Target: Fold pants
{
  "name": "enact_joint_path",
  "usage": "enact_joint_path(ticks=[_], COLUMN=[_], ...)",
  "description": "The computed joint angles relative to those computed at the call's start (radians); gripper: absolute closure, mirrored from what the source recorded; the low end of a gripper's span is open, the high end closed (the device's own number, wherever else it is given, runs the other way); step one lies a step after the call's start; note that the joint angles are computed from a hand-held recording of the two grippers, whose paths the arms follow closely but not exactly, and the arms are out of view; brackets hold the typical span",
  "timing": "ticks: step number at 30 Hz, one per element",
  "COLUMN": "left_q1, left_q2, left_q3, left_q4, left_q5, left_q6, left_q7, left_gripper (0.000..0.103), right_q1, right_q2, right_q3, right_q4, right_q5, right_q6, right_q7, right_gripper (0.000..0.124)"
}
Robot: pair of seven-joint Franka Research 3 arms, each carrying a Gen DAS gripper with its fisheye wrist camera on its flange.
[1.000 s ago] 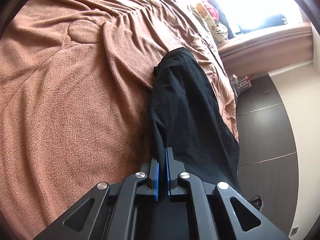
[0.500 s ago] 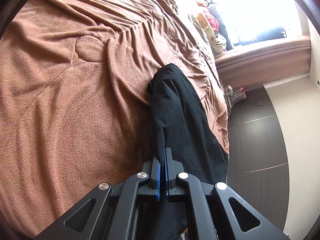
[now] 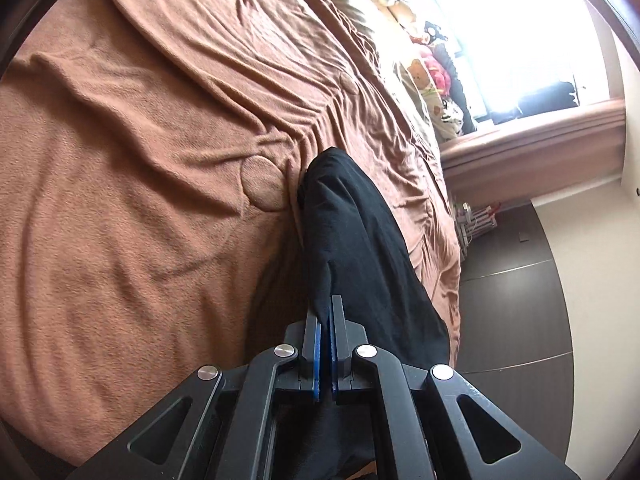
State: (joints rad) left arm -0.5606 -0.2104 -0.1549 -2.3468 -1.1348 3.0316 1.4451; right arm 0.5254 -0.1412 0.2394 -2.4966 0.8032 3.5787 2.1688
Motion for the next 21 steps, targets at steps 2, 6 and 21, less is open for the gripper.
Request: enact_joint_path(ticks=[2, 6, 21], left_q1=[0.01, 0.02, -0.019], left_q2=[-0.019, -0.067, -0.195], left_q3=[0.007, 0.03, 0.169], left_q4=[-0.02, -0.069, -0.212], left_q5=[0.005, 0.043, 0.262], left_q6=[-0.005, -0.012, -0.008], left_q7=[-0.007, -0.039, -0.195], left_gripper=[0.1, 0.1, 0.1], right_q1=[-0.006, -0.001, 0.128], right_q2=[0.024, 0.074, 0.217], right_q3=[0.018, 0.032, -0.051], right_q4=[0.04, 0.128, 0.385], right_q5=[0.032, 0.123, 0.41], right_q6=[-0.011, -0.038, -0.121], right_q7=[-0.037, -0.151, -0.551], right_gripper=[0.118, 0.118, 0.118])
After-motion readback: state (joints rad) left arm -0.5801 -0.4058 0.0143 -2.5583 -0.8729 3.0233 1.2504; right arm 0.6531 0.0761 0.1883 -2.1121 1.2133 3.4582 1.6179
